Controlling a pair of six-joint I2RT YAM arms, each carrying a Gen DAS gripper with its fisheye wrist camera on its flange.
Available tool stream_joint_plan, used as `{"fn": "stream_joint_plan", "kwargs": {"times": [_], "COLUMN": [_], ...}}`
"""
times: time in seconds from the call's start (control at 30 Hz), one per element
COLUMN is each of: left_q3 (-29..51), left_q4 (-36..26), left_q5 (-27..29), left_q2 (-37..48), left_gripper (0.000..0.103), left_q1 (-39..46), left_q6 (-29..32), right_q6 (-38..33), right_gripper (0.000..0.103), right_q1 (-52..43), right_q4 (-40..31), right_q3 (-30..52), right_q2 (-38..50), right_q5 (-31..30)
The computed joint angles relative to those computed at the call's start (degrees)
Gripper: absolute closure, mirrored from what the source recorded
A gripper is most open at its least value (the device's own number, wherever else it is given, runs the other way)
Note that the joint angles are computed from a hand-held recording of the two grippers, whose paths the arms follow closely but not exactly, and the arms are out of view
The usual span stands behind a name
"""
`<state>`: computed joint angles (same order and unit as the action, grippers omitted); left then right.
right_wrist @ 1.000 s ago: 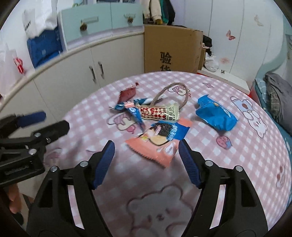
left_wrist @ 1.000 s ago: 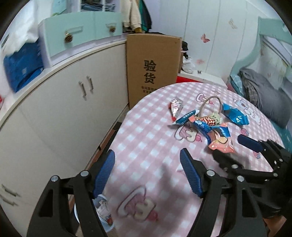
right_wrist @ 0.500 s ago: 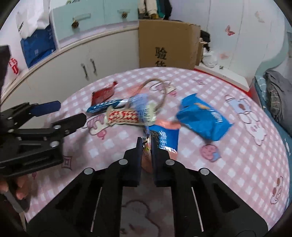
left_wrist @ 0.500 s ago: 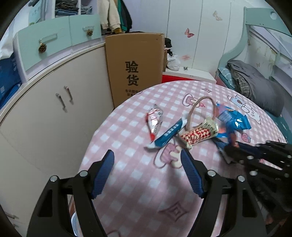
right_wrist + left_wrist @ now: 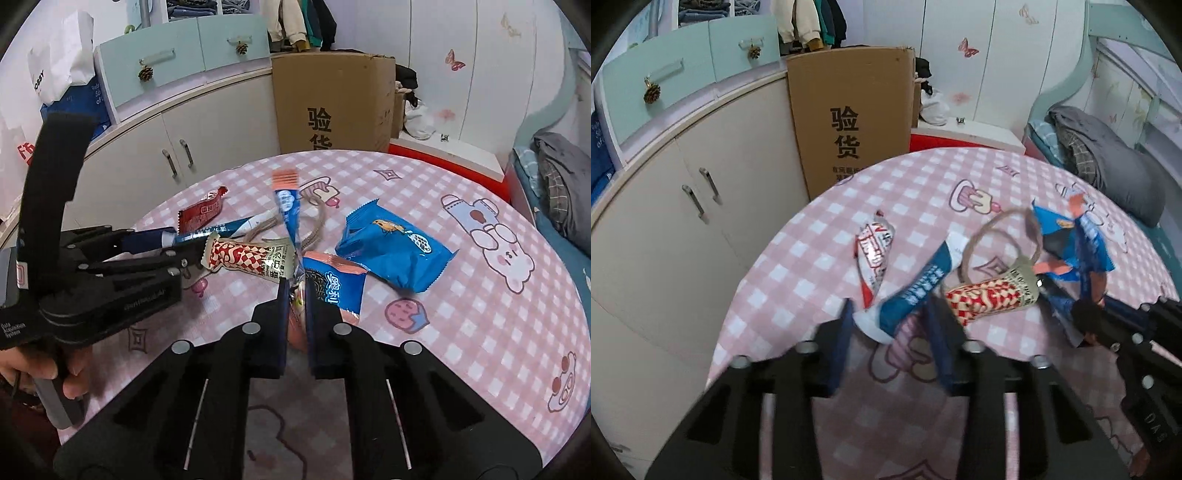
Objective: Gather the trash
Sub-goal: 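Grasp the orange-blue snack packet with right while left grasps the blue-white tube, then carry the snack packet and tube over the blue bin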
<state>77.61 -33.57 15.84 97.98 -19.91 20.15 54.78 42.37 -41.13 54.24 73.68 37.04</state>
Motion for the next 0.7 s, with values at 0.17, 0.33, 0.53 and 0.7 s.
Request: {"fn": "stream_joint_plan", "kwargs": {"times": [0.17,0.33,0.53,0.7], "left_q3": [-1.9,-5.3,-8.7,-10.4], "left_q4": [-0.1,-0.2,-4.0,-8.8], "left_q5": [0.4,3.6,9.5,14.1], "left_q2": [-2.0,-6.1,-13.0,-18.3], "left_gripper": [0.084,0.084,0.084,0.084], "left_q1": [0.7,3.2,7.9,13.8], "left_q6": [0.9,0.9,4.1,7.0], "right_q6": [0.0,1.5,4.9,11.9], "right_gripper": [0.095,0.095,0.095,0.095], "right_q1": [0.7,2.4,6.2,13.1], "right_q4": [-0.6,-1.1,-3.0,-9.6], "right_q3": [0.8,1.2,3.3,7.9], "right_q2": [0.7,-0.1,0.2,1.8], "right_q5": [0.7,2.5,5.2,9.0]}}
